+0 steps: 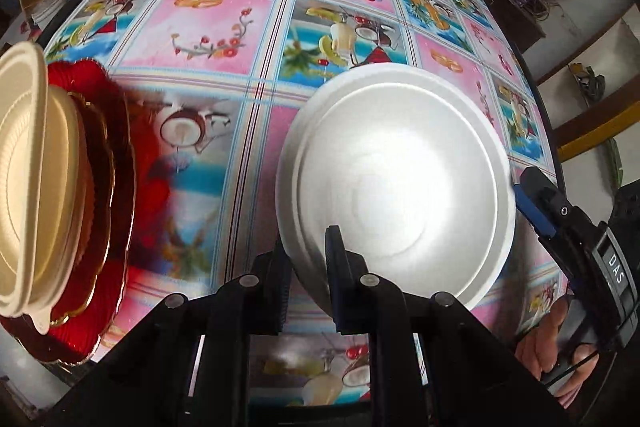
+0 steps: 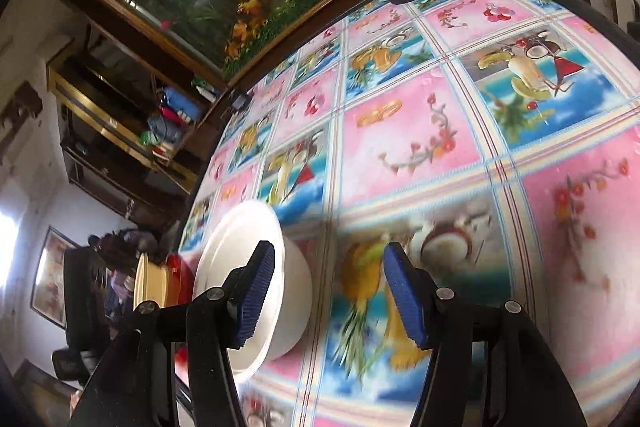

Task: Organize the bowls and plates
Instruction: 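Carry the white foam plate and bowl over the red stack with both tools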

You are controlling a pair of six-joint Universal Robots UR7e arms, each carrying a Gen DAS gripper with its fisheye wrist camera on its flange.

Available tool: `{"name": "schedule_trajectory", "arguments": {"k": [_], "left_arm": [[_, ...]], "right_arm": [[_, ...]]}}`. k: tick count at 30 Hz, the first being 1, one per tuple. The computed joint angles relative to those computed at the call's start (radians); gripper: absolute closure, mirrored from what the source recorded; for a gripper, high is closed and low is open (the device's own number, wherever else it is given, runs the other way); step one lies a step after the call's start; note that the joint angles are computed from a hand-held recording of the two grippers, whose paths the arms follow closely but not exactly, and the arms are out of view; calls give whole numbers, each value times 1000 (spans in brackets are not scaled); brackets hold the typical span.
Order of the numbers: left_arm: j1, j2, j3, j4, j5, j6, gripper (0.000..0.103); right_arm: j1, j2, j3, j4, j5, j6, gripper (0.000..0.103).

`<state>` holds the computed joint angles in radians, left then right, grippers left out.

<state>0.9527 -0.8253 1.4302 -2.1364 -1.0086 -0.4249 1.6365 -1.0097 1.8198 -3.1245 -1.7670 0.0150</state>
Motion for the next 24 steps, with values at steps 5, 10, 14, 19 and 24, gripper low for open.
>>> {"name": "schedule_trajectory", "arguments": {"k": [5,10,14,19,24], "left_arm": [[-2,-42,61,-26,-19,12,89],[-3,-80,112,-46,-25,24,89],[0,-95,129,-57,-33,35,89],[3,-98,135,-78,-39,59,89],[-7,-92,144,-105,-19,95,89]], "right_arm": [[48,9,8,21,-87,-9,46],[77,16,14,59,-122,-6,48],[103,24,12,82,-152,-14,55],[134,51,-8,105,-243,-4,81],[138,71,-14,86,-268,24,97]]}}
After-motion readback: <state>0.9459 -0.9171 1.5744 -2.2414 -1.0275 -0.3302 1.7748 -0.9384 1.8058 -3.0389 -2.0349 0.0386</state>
